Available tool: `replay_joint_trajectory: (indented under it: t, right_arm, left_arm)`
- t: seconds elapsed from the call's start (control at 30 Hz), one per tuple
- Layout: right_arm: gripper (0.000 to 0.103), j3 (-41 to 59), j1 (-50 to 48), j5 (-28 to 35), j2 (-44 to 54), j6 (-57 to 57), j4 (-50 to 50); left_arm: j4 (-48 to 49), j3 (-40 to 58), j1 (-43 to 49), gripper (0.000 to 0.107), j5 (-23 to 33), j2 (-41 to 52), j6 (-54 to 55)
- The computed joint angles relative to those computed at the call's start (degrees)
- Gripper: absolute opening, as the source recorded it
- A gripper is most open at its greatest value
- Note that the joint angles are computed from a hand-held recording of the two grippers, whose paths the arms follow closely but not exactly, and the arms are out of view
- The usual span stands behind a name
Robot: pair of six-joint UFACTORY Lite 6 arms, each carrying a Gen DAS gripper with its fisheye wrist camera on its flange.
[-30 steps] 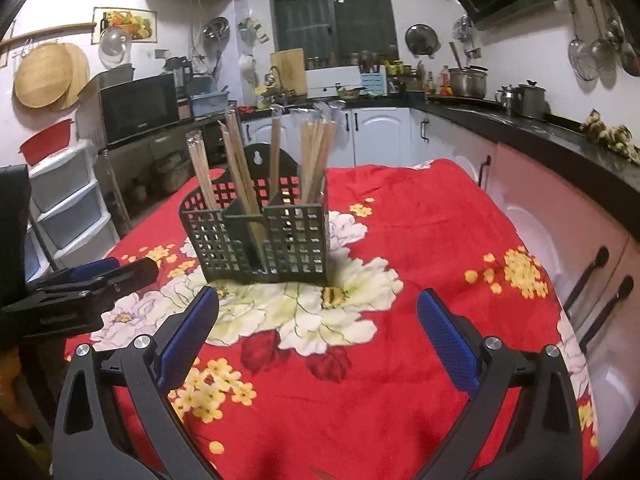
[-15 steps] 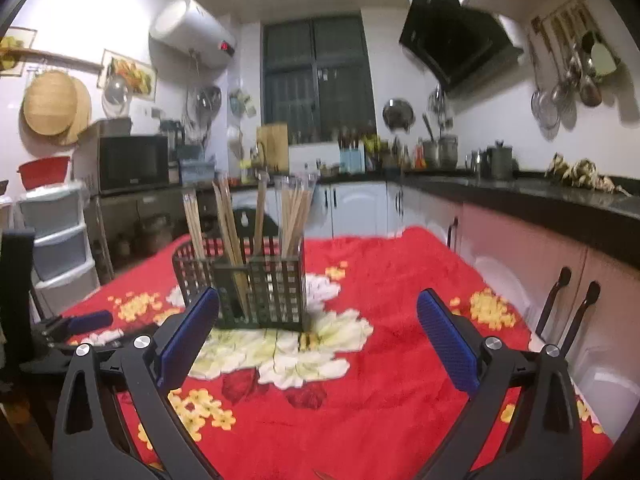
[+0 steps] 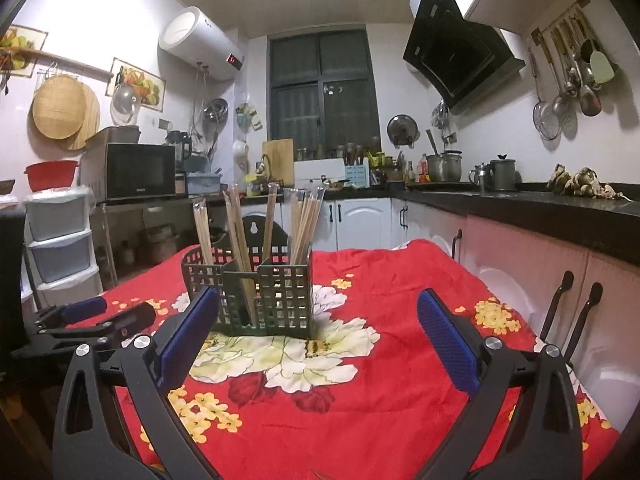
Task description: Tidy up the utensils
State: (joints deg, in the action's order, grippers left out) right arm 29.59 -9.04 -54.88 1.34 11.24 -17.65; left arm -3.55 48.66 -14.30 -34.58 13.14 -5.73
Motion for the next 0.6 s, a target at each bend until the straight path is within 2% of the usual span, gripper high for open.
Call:
replay_joint_trajectory:
  t: [0.6]
  right_arm:
    - [0.097, -0.02, 0.01, 0.29, 0.04, 0.35, -0.03]
  left_arm:
    - [-0.03, -0.26, -0.02, 0.093, -0.20, -0.16, 0.06]
